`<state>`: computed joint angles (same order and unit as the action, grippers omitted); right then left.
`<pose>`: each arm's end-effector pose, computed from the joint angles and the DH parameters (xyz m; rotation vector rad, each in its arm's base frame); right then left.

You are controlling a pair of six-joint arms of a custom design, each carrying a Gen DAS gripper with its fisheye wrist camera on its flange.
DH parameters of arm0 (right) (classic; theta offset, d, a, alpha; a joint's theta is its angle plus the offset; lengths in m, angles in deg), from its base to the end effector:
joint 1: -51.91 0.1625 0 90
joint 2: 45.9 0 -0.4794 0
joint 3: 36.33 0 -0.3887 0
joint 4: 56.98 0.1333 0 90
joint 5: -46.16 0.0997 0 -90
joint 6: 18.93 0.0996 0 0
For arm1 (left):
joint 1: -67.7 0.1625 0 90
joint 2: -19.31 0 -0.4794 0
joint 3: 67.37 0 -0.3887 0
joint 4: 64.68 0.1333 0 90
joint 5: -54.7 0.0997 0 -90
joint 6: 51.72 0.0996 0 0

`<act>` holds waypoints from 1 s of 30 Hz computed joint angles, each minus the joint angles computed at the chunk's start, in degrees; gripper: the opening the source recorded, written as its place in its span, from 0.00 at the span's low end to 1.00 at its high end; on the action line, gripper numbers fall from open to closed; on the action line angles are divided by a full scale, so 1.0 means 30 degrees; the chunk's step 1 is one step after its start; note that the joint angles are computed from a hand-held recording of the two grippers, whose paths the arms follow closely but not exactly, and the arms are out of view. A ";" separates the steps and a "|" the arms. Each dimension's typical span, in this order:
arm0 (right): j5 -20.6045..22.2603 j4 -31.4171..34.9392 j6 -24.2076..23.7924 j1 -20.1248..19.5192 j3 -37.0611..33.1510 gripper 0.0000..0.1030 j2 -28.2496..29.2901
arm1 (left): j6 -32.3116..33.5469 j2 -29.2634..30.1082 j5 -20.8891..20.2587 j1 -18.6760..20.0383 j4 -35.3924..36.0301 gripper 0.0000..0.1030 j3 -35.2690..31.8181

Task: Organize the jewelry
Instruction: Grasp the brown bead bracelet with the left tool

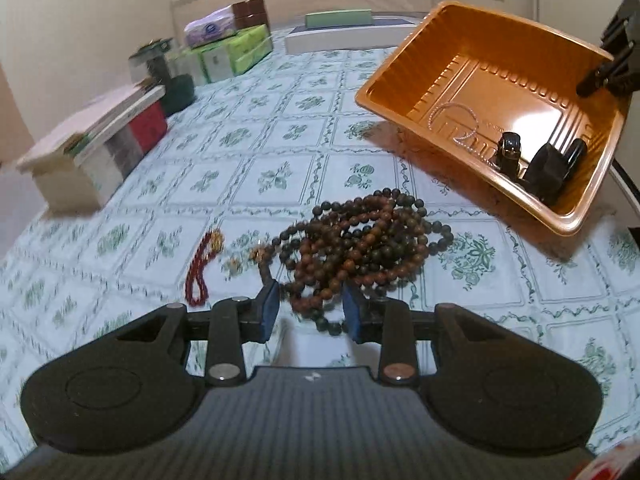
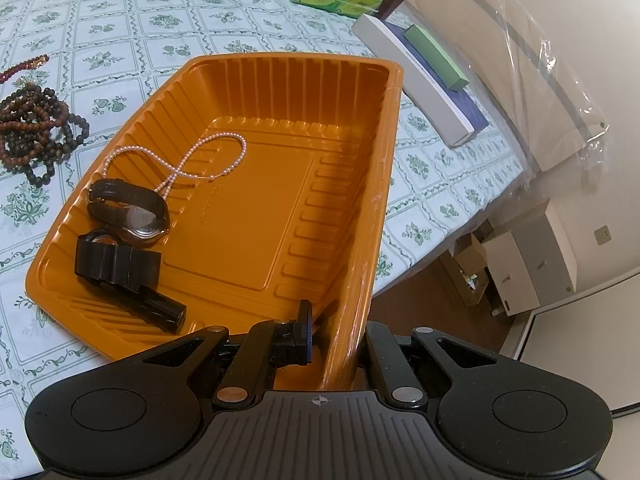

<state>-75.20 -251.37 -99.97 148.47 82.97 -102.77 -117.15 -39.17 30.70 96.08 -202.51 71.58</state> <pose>0.1464 -0.5599 0.2228 1.3912 -1.8029 0.3066 -0.2252 -0.3766 0.0999 0.3129 2.0070 -0.8995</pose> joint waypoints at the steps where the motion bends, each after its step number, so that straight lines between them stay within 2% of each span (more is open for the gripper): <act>1: -0.0005 0.0014 0.0017 -0.0001 -0.0004 0.05 0.0001 | 0.0418 0.0016 0.0068 0.0121 -0.0048 0.30 -0.0067; 6: -0.0027 0.0061 0.0056 -0.0012 -0.0040 0.05 0.0008 | 0.2783 0.0161 0.0405 0.0594 0.0567 0.23 -0.0503; 13: -0.0031 0.0101 0.0032 -0.0022 -0.0078 0.05 0.0002 | 0.7249 0.0594 0.0268 0.1022 -0.0370 0.23 -0.0683; 18: -0.0022 0.0109 -0.0009 -0.0051 -0.0123 0.05 0.0030 | 0.9458 0.0805 0.0181 0.1410 -0.0213 0.23 -0.1085; 20: -0.0012 0.0095 -0.0043 -0.0056 -0.0132 0.05 0.0034 | 0.9726 0.0690 0.0038 0.1559 -0.0098 0.23 -0.1211; 24: -0.0015 0.0091 -0.0046 -0.0059 -0.0149 0.05 0.0055 | 1.0147 0.0463 -0.0646 0.1986 0.0215 0.09 -0.1514; 26: -0.0009 0.0114 -0.0042 -0.0070 -0.0165 0.05 0.0052 | 1.0618 0.0408 -0.0783 0.2112 -0.0410 0.09 -0.1360; 30: -0.0028 0.0105 -0.0026 -0.0047 -0.0156 0.05 0.0058 | 1.0041 0.0119 -0.0702 0.1988 -0.0543 0.07 -0.1230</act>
